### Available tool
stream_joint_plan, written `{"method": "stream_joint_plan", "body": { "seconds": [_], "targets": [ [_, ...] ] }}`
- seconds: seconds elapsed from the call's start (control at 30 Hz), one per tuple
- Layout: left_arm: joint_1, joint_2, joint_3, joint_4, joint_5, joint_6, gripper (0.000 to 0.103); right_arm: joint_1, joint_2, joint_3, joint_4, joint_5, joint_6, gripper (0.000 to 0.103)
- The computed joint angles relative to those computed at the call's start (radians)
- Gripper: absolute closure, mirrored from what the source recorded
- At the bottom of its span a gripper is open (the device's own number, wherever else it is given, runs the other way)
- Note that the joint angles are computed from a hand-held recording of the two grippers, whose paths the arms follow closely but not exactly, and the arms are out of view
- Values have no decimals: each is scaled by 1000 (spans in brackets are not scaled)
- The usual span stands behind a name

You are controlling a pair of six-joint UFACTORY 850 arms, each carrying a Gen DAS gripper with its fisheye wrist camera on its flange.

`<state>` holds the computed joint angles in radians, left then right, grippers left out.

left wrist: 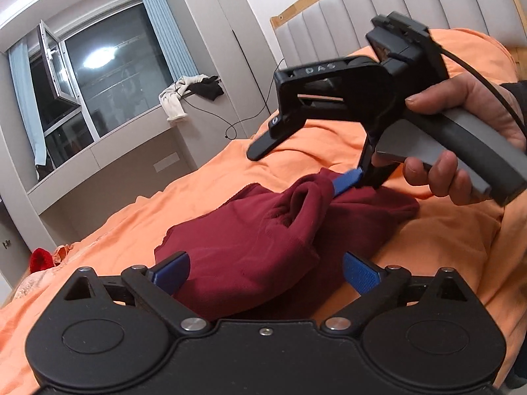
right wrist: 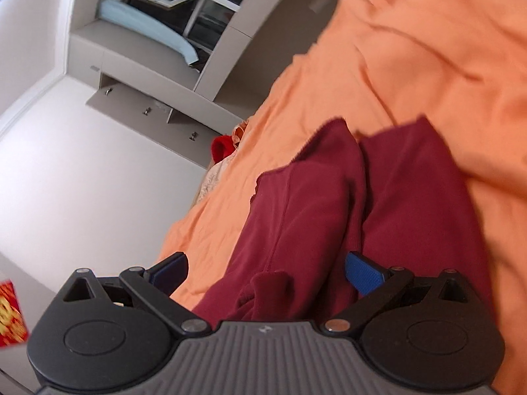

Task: Fold small clothes

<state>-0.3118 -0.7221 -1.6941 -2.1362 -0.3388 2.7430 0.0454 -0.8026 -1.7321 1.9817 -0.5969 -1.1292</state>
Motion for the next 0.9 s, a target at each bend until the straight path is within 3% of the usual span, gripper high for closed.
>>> {"method": "stream_joint_plan", "body": {
  "seconds": [0.23,0.4,0.53,0.7,0.8,0.83,0.9],
  "targets": [
    [3,6,1,-3,-16,5,9,-4,-31,-26,111,-31,-8,0],
    [3,5,-3,17,-4,-11,11,10,-59,-75,105,14,10,1],
    [2,-1,-18,62,17,-57,16,20,-76,-110,52,85,73,11],
    [3,-6,-31,136,23,-130,29,30,-90,-139,-15,166,165,30],
    [5,-6,-31,184,4,-153,48,37,-99,-161,-80,234,226,58],
    [5,-7,-34,207,-3,-169,58,39,-103,-168,-105,254,251,73],
    [3,-9,-38,196,-6,-160,66,39,-109,-176,-107,268,253,83]
  ]
}}
